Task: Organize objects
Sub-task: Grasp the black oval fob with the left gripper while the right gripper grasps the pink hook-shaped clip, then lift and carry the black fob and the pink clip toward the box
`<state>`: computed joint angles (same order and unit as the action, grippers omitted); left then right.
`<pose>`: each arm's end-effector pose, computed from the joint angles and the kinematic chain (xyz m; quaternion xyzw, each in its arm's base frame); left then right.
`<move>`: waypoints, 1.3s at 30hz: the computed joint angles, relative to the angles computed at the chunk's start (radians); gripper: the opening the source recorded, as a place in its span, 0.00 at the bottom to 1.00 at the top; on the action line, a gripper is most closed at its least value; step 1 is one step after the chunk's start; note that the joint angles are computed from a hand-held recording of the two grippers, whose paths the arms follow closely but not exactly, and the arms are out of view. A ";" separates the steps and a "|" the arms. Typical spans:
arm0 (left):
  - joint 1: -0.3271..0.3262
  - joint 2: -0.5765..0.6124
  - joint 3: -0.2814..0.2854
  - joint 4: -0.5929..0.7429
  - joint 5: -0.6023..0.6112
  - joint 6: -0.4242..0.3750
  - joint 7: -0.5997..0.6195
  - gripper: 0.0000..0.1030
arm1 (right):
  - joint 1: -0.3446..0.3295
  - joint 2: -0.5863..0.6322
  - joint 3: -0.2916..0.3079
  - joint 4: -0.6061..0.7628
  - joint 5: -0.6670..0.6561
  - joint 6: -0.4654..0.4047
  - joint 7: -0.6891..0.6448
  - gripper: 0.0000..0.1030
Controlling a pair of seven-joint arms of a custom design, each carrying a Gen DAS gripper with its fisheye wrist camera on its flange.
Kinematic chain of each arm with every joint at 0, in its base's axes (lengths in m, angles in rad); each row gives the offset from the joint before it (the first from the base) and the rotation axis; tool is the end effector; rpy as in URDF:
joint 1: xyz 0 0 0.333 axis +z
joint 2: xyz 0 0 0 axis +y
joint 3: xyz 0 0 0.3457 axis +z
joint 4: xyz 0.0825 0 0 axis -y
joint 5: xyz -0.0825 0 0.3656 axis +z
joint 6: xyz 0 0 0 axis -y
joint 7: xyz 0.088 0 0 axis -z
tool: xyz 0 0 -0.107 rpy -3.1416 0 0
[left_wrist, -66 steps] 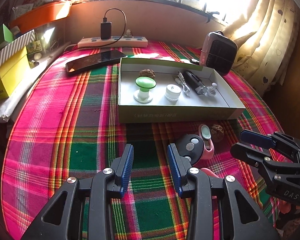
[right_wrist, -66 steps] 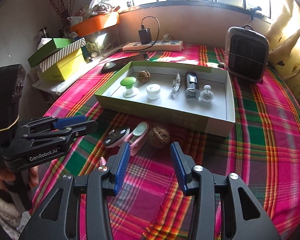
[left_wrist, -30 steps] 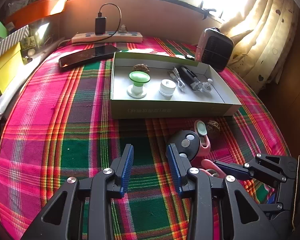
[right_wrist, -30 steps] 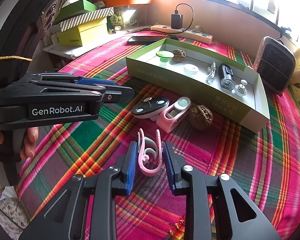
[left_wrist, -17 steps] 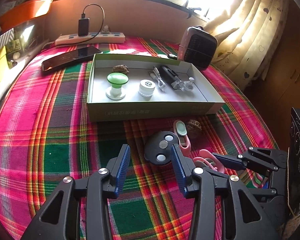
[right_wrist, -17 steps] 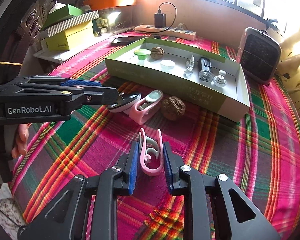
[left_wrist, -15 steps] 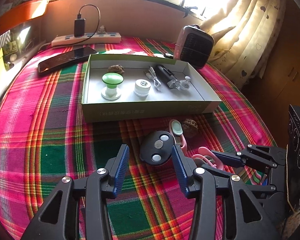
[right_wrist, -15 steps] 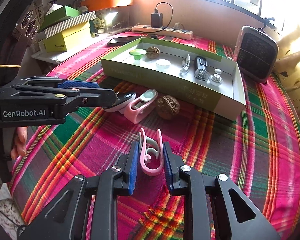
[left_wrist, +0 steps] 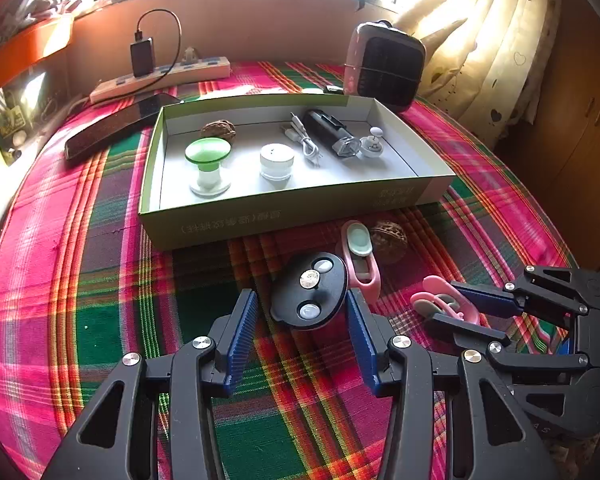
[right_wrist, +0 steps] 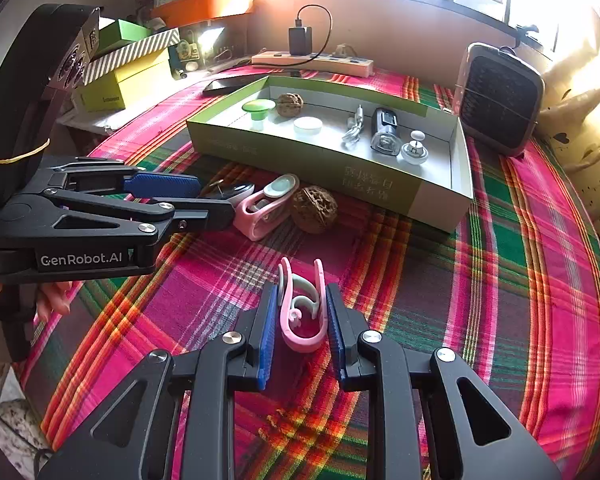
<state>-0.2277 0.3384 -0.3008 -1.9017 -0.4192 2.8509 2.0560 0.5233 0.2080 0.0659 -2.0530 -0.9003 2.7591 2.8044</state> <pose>0.5907 -0.2954 0.4354 -0.4395 0.8336 -0.3233 0.0862 0.4859 0.3616 0.4216 -0.7030 0.6264 -0.2210 0.2541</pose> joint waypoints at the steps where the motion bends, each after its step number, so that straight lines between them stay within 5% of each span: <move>1: -0.004 0.003 0.005 0.004 0.006 -0.003 -0.005 0.43 | -0.001 -0.001 -0.001 -0.002 0.000 0.001 0.001 0.24; 16: -0.045 0.055 0.054 0.078 0.130 -0.015 -0.097 0.43 | -0.007 -0.004 -0.001 -0.005 0.003 0.000 -0.008 0.24; 39: -0.033 0.053 0.043 0.059 0.140 0.026 -0.124 0.36 | -0.007 -0.004 -0.001 -0.004 0.007 -0.001 -0.013 0.24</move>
<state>-0.2612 0.3915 -0.2575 -1.8429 -0.2795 2.8774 1.9317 0.5163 0.2044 0.0649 -2.0566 -0.8935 2.7581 2.7912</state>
